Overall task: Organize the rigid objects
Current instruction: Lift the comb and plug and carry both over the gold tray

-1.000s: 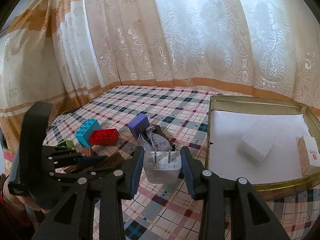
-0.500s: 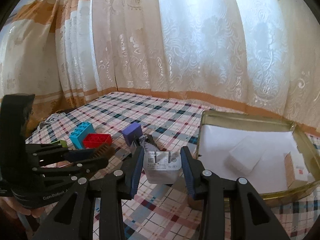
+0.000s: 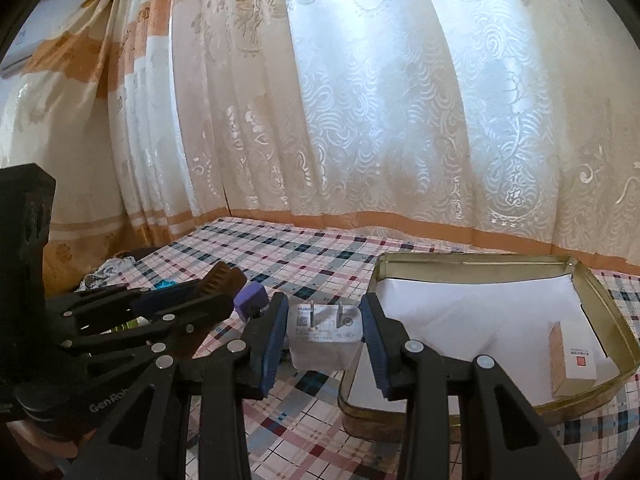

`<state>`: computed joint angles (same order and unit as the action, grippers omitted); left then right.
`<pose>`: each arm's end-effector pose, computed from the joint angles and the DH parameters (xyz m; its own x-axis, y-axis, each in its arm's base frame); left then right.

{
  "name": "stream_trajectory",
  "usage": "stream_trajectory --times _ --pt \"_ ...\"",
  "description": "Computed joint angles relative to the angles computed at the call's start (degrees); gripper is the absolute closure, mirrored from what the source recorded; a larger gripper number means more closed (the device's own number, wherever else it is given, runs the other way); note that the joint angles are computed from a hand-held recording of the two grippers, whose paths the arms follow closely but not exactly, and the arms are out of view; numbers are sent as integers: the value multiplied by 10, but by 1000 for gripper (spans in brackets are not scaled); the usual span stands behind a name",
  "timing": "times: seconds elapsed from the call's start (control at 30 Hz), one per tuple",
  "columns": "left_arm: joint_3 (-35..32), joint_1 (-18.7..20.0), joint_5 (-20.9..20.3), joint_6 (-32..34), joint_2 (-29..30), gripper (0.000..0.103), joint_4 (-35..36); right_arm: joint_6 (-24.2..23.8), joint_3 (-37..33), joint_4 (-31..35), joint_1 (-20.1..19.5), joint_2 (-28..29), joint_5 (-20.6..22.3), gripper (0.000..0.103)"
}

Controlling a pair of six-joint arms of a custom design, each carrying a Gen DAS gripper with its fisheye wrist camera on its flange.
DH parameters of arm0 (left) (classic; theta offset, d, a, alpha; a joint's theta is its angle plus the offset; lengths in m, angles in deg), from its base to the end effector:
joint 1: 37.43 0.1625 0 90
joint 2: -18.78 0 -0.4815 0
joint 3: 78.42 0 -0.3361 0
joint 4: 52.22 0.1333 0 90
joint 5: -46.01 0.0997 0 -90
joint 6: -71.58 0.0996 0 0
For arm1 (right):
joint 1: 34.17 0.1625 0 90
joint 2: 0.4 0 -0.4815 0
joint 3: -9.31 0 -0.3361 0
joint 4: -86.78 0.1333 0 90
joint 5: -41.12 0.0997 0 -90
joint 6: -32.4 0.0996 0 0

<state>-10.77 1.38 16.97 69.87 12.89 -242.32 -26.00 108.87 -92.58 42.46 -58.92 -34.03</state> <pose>-0.4433 -0.6394 -0.0603 -0.7448 0.0237 -0.6669 0.5892 0.4925 -0.6405 0.0058 -0.6624 0.3629 -0.6469 -0.5315 0.5468 -0.7581 0.3708 -0.5365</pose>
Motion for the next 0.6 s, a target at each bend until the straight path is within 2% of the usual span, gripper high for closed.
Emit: stream_trajectory --times 0.1,0.27,0.37,0.6 --pt "-7 -2 -6 2 3 80 -6 2 -2 0 0 -2 5 63" --pt "-39 -8 -7 31 17 80 -20 19 -16 24 -10 -13 40 63" --pt "-65 -9 -17 47 26 80 -30 25 -23 7 -15 -14 47 63" --pt "-158 -9 -48 68 67 80 2 60 -71 -12 -22 1 17 63"
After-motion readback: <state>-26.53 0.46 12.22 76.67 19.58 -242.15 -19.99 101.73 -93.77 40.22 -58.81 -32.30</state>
